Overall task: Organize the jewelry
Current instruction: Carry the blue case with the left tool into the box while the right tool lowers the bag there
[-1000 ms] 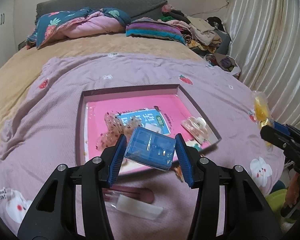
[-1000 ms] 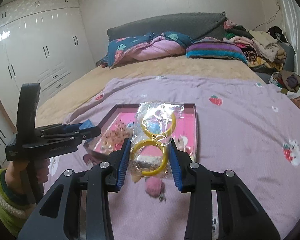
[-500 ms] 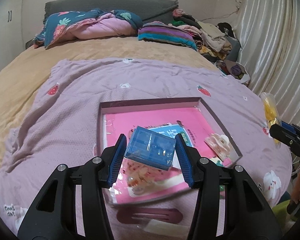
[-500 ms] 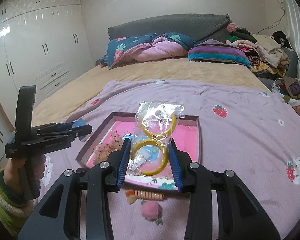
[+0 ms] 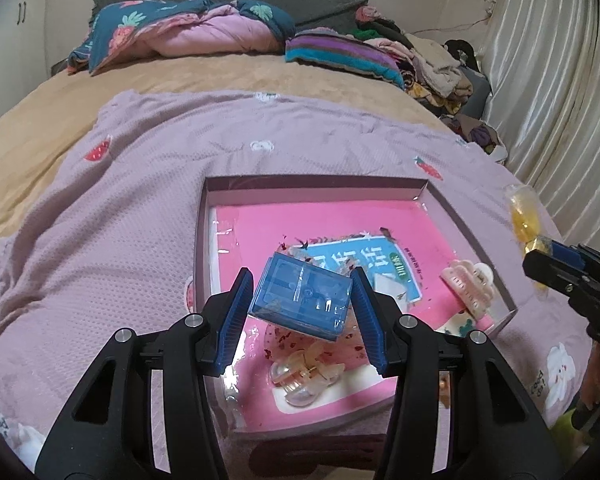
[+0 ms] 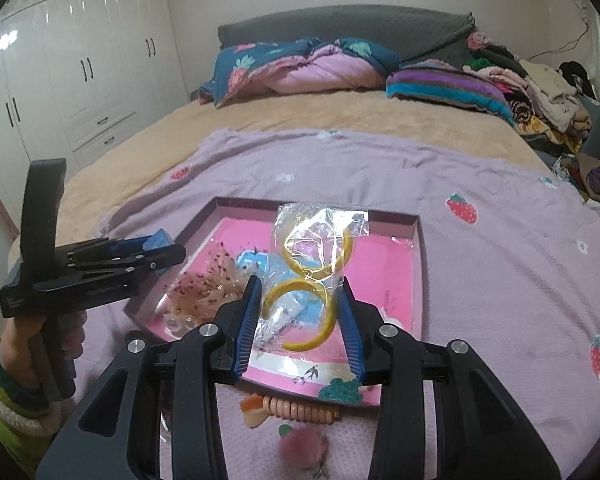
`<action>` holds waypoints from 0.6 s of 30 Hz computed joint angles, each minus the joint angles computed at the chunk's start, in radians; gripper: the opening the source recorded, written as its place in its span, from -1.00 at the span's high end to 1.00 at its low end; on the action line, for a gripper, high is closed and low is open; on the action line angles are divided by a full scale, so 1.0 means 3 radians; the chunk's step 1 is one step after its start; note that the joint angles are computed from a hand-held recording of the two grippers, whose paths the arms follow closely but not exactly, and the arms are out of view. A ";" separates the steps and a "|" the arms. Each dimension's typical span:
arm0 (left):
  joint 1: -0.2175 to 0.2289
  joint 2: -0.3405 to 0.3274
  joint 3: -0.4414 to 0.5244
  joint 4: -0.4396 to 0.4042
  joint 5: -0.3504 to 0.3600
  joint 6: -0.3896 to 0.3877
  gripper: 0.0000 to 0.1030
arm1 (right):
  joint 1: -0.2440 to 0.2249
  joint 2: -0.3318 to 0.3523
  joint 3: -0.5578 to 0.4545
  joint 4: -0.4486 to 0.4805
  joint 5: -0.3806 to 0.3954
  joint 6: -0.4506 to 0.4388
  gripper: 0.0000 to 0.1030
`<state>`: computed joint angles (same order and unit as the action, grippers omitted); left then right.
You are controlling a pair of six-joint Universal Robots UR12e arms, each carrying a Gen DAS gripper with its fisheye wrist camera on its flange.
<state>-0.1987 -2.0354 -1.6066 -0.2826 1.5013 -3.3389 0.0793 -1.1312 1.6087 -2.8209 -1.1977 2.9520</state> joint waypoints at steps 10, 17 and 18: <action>0.0021 -0.0078 0.0060 -0.0108 -0.0066 0.0011 0.19 | 0.0073 0.0149 -0.0094 0.0216 -0.0111 -0.0041 0.29; 0.0024 -0.0112 0.0082 -0.0181 -0.0098 0.0016 0.19 | 0.0100 0.0213 -0.0136 0.0354 -0.0098 -0.0076 0.29; 0.0023 -0.0115 0.0083 -0.0187 -0.0100 0.0023 0.19 | 0.0107 0.0220 -0.0141 0.0369 -0.0108 -0.0089 0.29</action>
